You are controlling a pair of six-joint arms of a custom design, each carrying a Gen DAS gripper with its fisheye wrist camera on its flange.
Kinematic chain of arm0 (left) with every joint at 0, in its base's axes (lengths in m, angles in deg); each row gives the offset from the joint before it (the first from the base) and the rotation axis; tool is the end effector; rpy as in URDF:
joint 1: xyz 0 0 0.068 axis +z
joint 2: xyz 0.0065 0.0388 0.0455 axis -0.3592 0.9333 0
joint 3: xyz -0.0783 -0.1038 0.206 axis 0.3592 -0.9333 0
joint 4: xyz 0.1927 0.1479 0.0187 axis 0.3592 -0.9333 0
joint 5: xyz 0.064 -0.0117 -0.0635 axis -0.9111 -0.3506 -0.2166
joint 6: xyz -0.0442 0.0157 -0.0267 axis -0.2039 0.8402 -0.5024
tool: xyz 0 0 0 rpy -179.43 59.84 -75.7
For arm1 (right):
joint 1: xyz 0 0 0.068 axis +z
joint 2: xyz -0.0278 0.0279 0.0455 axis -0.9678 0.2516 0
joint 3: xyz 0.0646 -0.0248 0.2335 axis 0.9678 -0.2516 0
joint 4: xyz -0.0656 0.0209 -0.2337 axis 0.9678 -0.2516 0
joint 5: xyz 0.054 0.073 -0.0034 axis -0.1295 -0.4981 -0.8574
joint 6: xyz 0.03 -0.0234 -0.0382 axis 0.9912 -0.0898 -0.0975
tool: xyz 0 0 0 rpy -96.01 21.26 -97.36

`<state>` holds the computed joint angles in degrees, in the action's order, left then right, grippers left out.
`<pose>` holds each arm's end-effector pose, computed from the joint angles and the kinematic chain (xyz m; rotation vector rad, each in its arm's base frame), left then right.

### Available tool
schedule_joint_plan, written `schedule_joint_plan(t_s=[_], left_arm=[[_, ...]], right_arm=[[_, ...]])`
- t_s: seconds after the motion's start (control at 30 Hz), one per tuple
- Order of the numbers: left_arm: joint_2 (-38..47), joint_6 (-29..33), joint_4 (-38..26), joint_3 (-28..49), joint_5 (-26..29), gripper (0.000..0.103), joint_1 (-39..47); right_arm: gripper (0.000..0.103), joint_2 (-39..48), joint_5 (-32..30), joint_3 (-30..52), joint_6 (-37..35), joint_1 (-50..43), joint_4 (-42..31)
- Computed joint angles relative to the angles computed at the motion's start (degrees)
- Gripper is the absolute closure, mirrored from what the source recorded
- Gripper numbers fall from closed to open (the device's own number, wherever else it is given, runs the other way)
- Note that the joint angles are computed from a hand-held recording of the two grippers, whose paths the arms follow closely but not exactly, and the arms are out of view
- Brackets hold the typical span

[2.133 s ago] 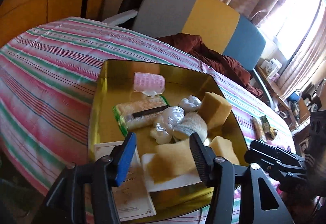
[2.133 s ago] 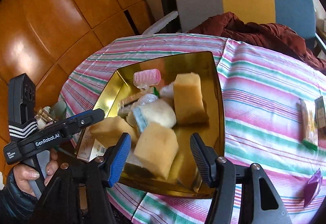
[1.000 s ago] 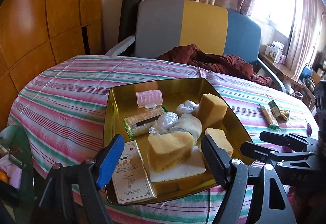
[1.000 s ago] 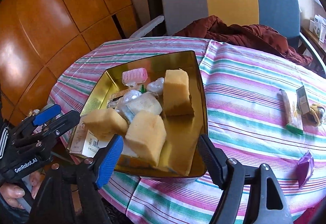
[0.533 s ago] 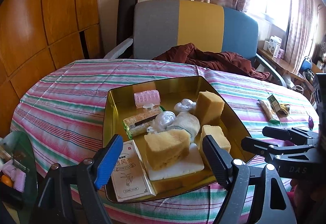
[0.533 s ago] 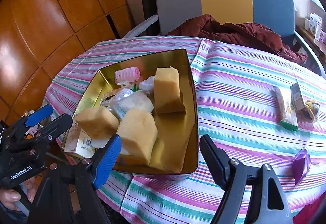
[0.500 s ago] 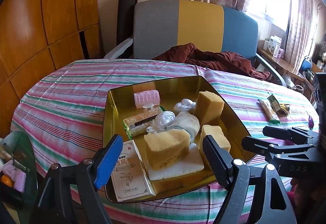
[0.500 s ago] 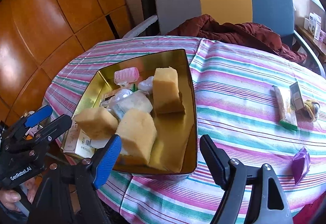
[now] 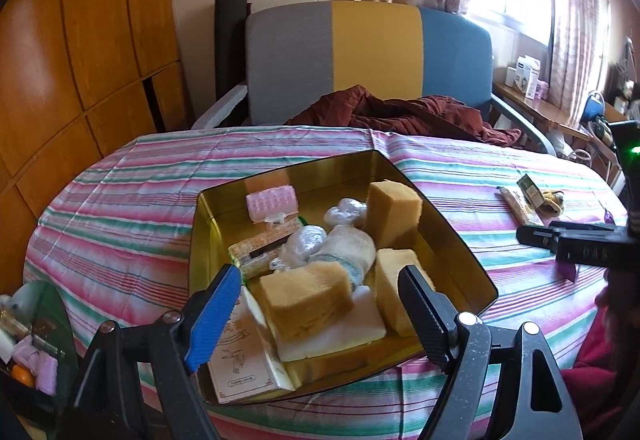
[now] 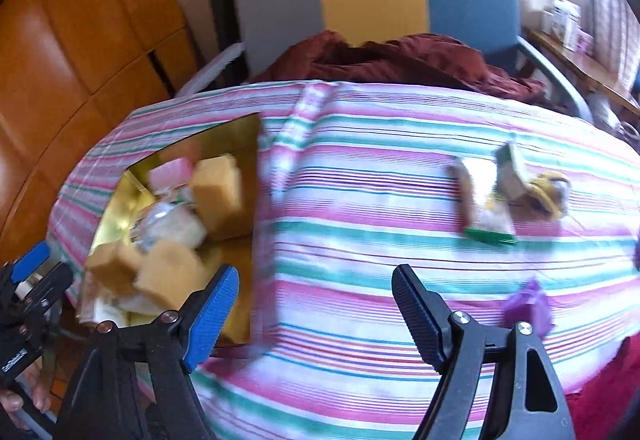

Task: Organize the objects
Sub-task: 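Withdraw both open tools from the tray toward the purple pouch and snack bag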

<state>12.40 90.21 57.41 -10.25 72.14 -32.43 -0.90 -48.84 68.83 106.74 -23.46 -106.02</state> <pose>0.2518 -0.0589 0.1921 0.6260 2.2177 -0.2380 0.1801 0.2012 0.1728 0.4948 2.4461 0.1017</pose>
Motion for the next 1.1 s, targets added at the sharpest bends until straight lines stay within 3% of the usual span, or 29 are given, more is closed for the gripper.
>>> schedule_joint_plan(t_s=[0.4,0.57,0.8,1.1], left_arm=[[0.62,0.31,0.32,1.28,-3.9,0.021,-10.38],[2.44,0.0,0.82,2.5,-6.03,0.019,-14.64],[6.79,-1.26,0.9,5.72,-8.42,0.018,-20.62],[14.27,-3.76,0.16,11.32,-8.9,0.018,-26.41]], right_arm=[[0.023,-14.95,-1.54,-11.45,-4.08,-11.97,-10.13],[0.023,-20.97,-5.2,-19.93,-8.72,-19.78,-6.66],[0.023,-34.84,-12.27,-31.29,-9.1,-30.8,-1.53],[0.023,-34.65,-16.48,-32.46,-9.06,-34.3,-3.23]])
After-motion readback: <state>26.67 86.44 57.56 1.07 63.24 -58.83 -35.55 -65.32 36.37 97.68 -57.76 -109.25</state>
